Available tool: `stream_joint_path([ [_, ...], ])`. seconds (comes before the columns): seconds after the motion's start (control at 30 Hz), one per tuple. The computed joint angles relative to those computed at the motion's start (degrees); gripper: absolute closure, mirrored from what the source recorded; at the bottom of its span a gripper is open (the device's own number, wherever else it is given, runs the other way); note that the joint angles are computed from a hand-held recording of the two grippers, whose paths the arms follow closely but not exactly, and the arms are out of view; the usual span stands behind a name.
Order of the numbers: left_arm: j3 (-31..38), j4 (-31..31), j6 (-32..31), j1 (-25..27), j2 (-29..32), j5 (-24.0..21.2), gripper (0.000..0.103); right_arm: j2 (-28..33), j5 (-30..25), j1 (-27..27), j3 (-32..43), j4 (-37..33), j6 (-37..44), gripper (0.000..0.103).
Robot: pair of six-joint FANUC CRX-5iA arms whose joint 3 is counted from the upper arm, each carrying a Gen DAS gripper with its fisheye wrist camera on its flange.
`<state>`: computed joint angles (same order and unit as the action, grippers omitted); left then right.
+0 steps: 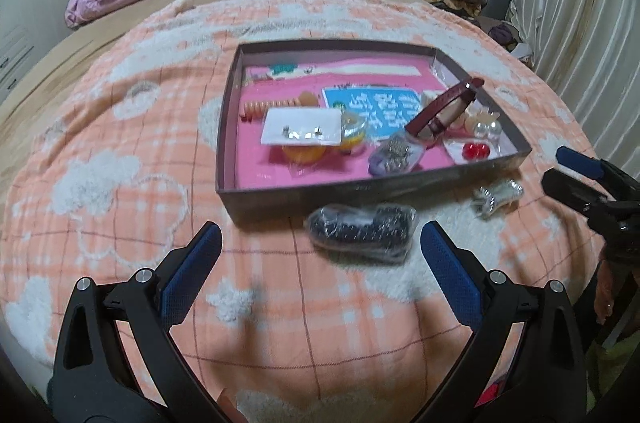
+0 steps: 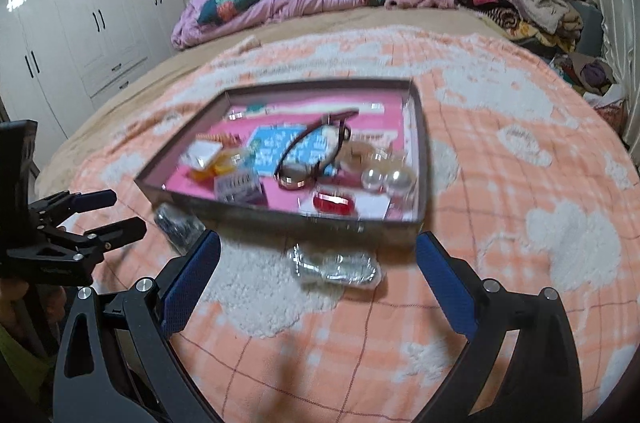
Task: Organize jewelry
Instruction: 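Pull both open tools back from the box toward the remaining bags, then grasp the bag of dark beads with the left tool while the right tool grasps the clear bag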
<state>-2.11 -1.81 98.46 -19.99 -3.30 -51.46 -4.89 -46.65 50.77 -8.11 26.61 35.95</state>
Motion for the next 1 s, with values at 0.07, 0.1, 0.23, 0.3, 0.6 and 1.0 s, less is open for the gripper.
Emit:
stream_joint_path([
  [0.07, -0.9, 1.8, -0.9, 0.7, 0.2, 0.2, 0.010, 0.8, -0.5, -0.2, 0.4, -0.9, 0.4, 0.006],
  [0.1, -1.3, 2.6, -1.4, 0.9, 0.3, 0.3, 0.010, 1.4, -0.9, -0.3, 0.7, -1.4, 0.6, 0.006],
  [0.23, -1.9, 4.1, -2.6, 0.8, 1.2, 0.4, 0.010, 2.8, -1.6, -0.6, 0.9, -2.4, 0.5, 0.006],
  [0.3, -2.1, 4.6, -3.2, 0.7, 1.6, 0.6, 0.010, 3.8, -2.2, -0.8, 1.3, -2.8, 0.5, 0.006],
  [0.6, -2.3, 6.7, -5.4, 0.6, 3.8, 1.7, 0.009, 6.2, -2.2, -1.1, 0.9, -1.1, -1.0, 0.013],
  [1.0, 1.7, -0.2, -0.5, -2.6, 6.7, 1.0, 0.035, 2.7, -0.2, -2.1, -0.2, -4.5, 0.7, 0.035],
])
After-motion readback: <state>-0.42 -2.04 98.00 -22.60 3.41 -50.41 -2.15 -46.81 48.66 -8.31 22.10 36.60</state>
